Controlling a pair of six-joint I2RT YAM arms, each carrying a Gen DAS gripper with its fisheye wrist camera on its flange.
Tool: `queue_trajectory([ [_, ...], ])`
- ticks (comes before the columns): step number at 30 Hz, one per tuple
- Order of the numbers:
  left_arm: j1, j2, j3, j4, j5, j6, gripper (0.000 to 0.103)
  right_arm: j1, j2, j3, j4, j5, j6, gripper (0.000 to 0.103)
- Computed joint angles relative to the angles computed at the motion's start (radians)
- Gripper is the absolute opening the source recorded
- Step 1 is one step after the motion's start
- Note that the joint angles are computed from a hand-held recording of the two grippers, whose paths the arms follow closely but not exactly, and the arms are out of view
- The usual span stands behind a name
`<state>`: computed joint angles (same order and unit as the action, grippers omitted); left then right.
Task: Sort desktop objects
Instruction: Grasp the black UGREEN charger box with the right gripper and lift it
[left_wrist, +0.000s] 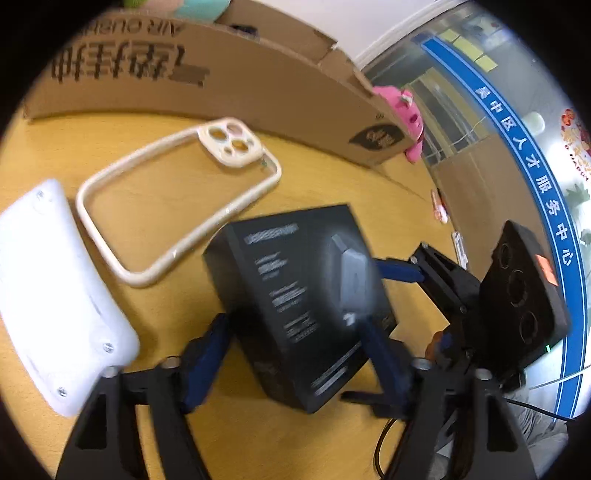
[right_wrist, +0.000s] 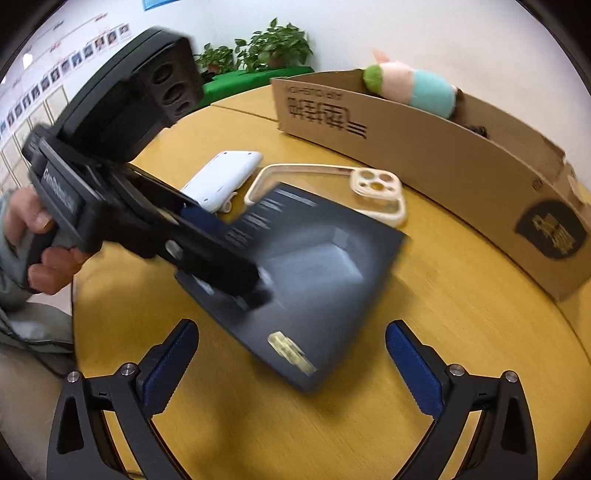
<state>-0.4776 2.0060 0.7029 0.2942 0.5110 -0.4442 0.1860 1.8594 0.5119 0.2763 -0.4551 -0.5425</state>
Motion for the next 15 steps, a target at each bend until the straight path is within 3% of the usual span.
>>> queue_trajectory([
  [2, -0.007, -0.009, -0.014, 0.013, -0.009, 0.004, 0.067, 0.038, 0.0, -0.024, 0.073, 0.063, 0.049, 0.102],
  [5, -0.014, -0.041, -0.039, 0.03, -0.048, -0.004, 0.067, 0.042, -0.025, -0.033, 0.096, 0.062, 0.101, 0.098],
  [9, -0.026, -0.095, -0.051, 0.014, -0.08, 0.001, 0.067, 0.104, -0.149, -0.099, 0.151, 0.163, 0.153, 0.09],
  [12, -0.017, -0.155, -0.073, 0.029, -0.067, -0.033, 0.066, 0.16, -0.256, -0.117, 0.134, 0.266, 0.169, 0.086],
  [15, -0.021, -0.239, -0.092, 0.014, -0.111, -0.035, 0.066, 0.174, -0.321, -0.097, 0.084, 0.286, 0.183, 0.086],
])
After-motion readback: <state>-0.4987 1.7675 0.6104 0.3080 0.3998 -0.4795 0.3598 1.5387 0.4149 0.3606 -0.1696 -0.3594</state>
